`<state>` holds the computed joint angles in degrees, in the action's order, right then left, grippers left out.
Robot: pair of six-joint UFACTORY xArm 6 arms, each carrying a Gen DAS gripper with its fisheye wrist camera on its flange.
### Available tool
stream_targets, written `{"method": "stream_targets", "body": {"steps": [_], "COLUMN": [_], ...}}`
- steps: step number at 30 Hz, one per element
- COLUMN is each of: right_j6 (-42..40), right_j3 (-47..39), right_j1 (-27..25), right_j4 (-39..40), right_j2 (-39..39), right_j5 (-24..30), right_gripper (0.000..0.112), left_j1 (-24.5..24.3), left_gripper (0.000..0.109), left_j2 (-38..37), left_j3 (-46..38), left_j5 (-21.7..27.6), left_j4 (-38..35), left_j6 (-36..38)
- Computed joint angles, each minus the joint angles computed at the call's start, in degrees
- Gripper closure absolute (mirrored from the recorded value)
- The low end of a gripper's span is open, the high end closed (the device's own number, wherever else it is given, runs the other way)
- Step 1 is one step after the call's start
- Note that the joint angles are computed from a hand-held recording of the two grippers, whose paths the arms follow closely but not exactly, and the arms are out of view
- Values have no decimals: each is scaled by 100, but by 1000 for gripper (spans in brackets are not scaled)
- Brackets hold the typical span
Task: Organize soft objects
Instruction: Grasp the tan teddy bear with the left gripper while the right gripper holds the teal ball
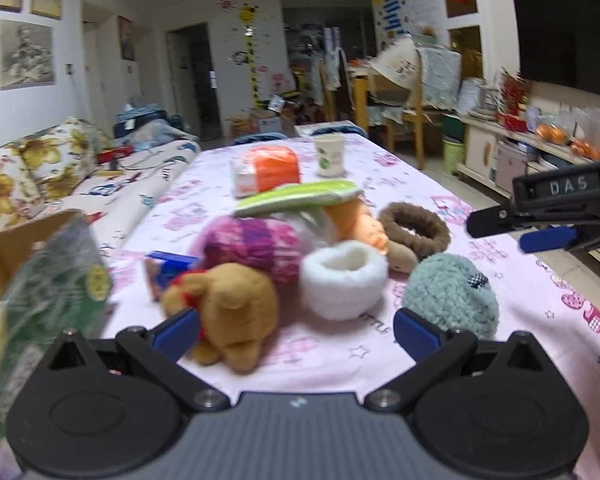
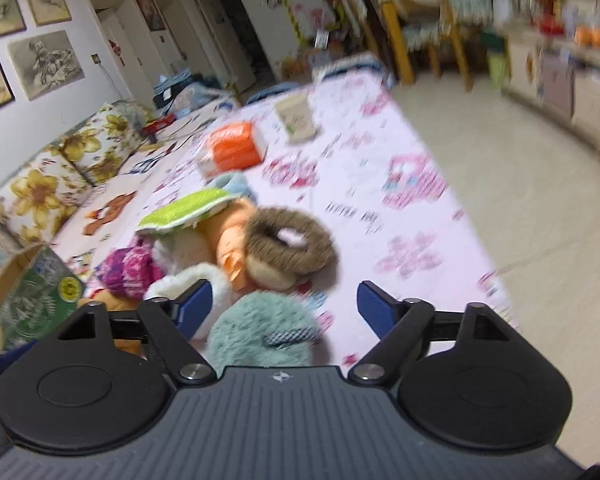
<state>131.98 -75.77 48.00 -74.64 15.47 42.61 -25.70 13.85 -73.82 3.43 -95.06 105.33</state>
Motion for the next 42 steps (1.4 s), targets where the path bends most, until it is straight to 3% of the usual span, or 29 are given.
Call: {"method": "stream_targets", "body": {"steps": [2,6,8,10,14,16,18,20,24,25,27,29,31,35,42], "right_j6": [98,263,58,-328,-1321,-1583,-1947,-2206,-2298,-2256,-2272,-2388,-2475,-2300,-2406], "right_j3": [9,42,-104,-257,-751,-878,-1032,-1180,-1232,-1198,-1195,-1341,-1482,-1427,-1673], "right_j1": [-65,-263,-243,-214,1,85,138,152,149,135,115,150,169,237,346], "right_j4": [66,215,303,512,1125,1262,1472,1657,1709,1677,1611,1583,1533,1443,1382], "right_j2": [33,77,173,284,621,704,816,950,1057,1043,1051,1169,1285,1241,1301], "right_j5": [-321,-966,-1002,-990,-454,-253,-51,79,137,78,11,121,226,325,699], "right_gripper": [16,14,9,9,9,9,9,9,9,9,20,20,22,25,26], "left_j1": [-17,120,105,53,77,170,264,342,557,583,663,725,805,903,898], "left_gripper": [7,7,7,7,9,9,9,9,9,9,8,8,13,19,39], "left_j2": [122,-30,-56,-29,247,431,614,816,1169,1232,1356,1489,1581,1665,1343], "left_j3": [-55,259,345,330,-167,-369,-510,-778,-1154,-1221,-1403,-1569,-1690,-1820,-1526], "left_j5": [137,959,1043,784,-95,-241,-218,-85,484,547,693,809,948,1131,1021], "left_j4": [300,349,510,522,-259,263,1103,1244,2126,2115,1724,1853,2233,2188,2040], "left_j6": [-223,14,33,166,534,-165,-927,-1018,-1910,-1910,-1598,-1799,-2313,-2567,-2492]}}
